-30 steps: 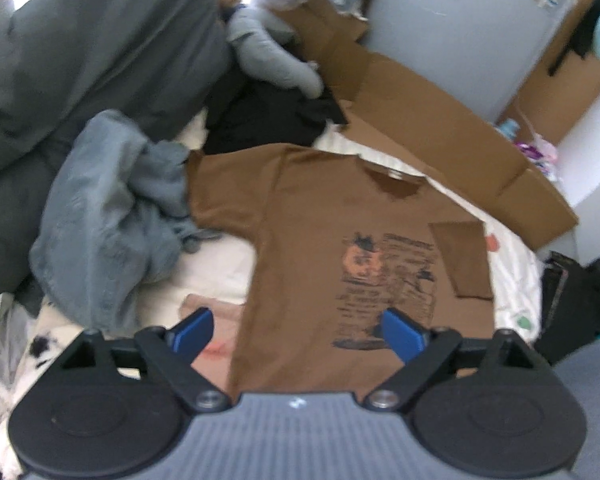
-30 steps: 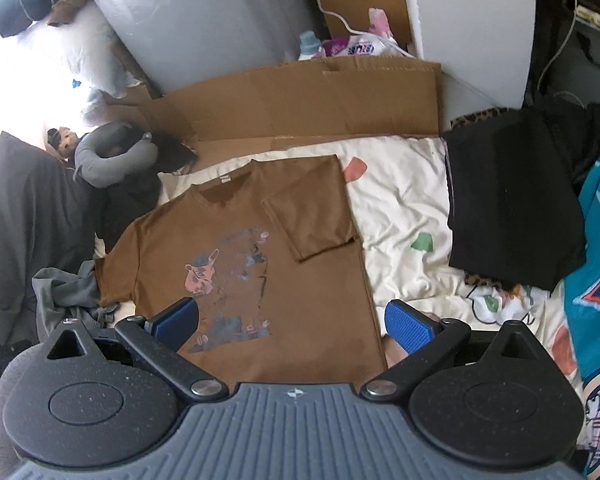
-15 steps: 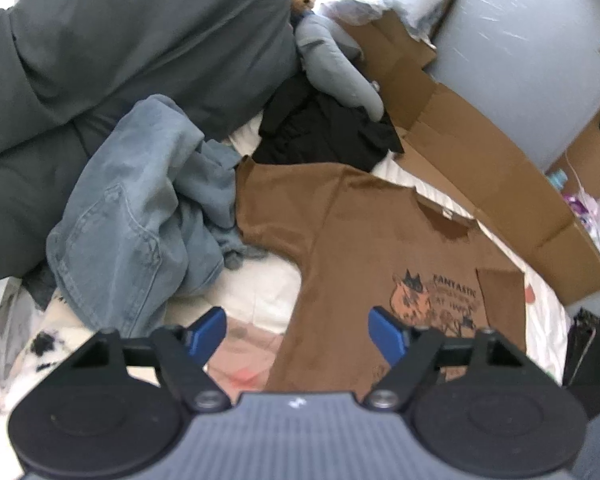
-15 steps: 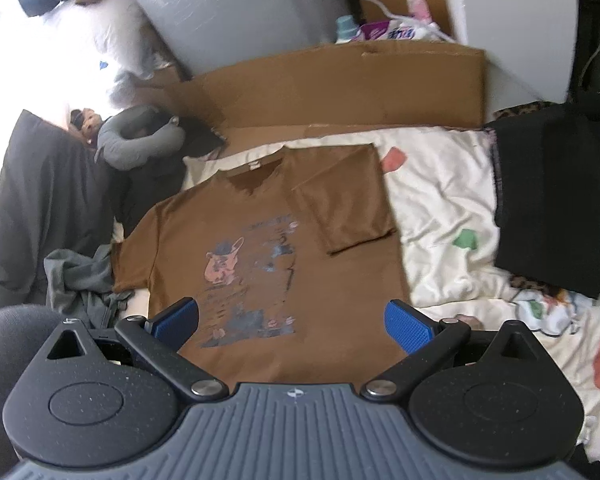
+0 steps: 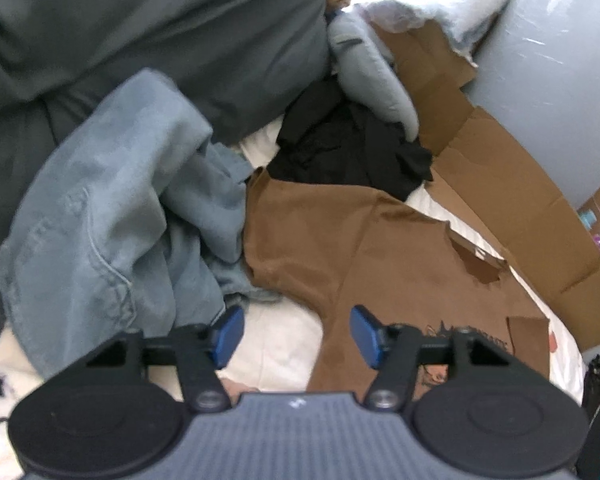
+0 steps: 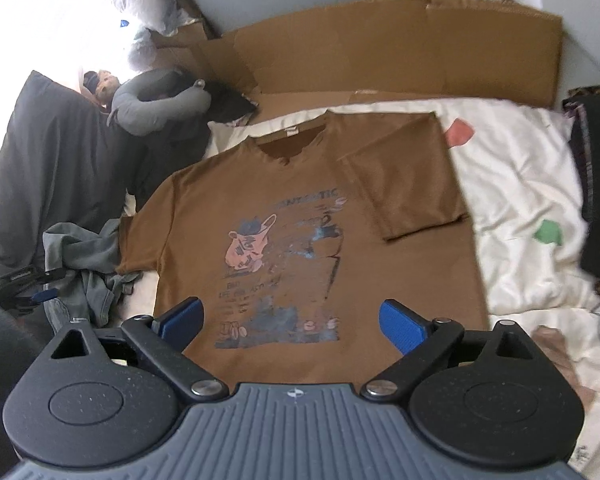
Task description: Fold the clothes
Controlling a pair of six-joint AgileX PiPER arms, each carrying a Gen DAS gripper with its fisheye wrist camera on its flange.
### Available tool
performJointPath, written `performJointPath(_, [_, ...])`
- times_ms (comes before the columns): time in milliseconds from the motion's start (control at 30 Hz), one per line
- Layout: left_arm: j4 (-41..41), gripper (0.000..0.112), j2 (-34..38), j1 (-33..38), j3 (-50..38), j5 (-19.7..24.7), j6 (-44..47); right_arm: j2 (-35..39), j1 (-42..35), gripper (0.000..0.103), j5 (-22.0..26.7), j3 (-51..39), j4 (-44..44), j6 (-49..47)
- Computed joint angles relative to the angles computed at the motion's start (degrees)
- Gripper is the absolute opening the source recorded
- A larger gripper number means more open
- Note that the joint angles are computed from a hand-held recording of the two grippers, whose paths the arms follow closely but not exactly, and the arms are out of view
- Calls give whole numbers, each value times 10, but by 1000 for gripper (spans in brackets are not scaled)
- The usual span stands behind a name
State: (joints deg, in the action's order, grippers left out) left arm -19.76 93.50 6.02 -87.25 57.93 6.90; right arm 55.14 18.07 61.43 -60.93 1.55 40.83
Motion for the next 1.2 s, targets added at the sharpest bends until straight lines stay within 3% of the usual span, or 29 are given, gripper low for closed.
performJointPath(100, [-13, 53, 28, 4, 6, -22, -1, 24, -21, 85, -23, 17, 28, -12])
performJointPath(367, [-79, 50, 82, 18, 24, -73, 60, 101, -52, 85, -29, -24, 68, -90])
performJointPath(467, [-75, 50, 85, 15, 28, -79, 75, 160, -110, 84, -63, -37, 152, -192])
performJointPath(533, [-66, 50, 84, 12, 32, -85, 65, 220, -121, 82, -71, -73, 162, -228])
performJointPath(800, [-43, 50, 98, 1, 37, -119, 30, 390, -81, 82, -92, -197, 211, -322])
performJointPath(1033, [-50, 50, 138, -7, 2, -135, 11, 560, -32, 82, -74, -364, 214, -395])
performJointPath(1200, [-34, 50, 165, -17, -19, -137, -4, 625, -11, 82, -84, -430, 245, -457])
